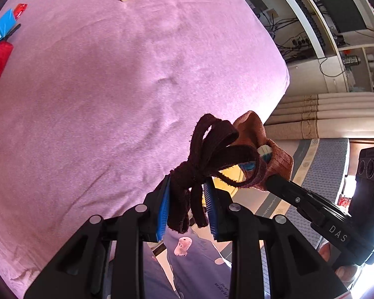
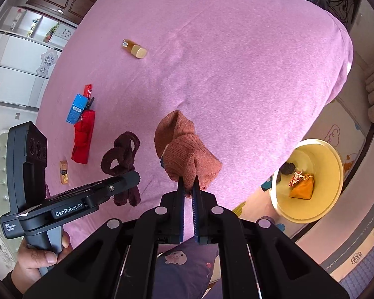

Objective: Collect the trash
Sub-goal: 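Carry the shoelace and pink sock toward the yellow basin with both tools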

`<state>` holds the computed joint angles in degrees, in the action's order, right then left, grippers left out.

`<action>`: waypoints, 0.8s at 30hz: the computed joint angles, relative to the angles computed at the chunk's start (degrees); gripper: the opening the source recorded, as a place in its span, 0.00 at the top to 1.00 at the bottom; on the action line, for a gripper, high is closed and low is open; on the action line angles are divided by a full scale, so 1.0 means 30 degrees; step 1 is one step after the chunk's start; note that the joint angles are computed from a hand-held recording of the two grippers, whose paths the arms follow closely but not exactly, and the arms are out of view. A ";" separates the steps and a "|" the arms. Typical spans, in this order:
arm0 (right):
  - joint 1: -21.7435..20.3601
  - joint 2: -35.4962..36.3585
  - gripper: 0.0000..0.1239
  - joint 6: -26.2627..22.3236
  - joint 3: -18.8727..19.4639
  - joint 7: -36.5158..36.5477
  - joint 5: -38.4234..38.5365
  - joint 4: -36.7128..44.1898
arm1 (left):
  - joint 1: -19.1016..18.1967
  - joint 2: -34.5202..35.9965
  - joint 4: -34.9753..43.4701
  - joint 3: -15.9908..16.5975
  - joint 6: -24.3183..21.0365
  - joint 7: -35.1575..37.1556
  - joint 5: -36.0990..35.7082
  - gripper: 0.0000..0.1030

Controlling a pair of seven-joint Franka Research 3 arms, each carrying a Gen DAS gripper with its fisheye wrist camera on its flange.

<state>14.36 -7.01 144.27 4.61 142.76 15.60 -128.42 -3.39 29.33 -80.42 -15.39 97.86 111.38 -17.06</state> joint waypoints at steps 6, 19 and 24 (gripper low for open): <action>-0.0693 -0.3957 0.95 -0.0034 -0.0061 0.0825 0.0171 -0.4022 | -0.1168 -0.1561 -0.2437 -0.0635 0.0619 0.0022 -0.0143 0.74; -0.2450 -1.2090 0.95 -0.1989 0.0397 0.3049 0.0824 -1.0918 | -0.4055 -0.2888 -0.5517 -0.1452 0.1221 0.0068 0.0392 0.74; -0.2773 -1.4483 0.95 -0.2660 0.0316 0.3671 0.1236 -1.2791 | -0.4909 -0.3026 -0.6271 -0.1685 0.1407 -0.0019 0.0717 0.74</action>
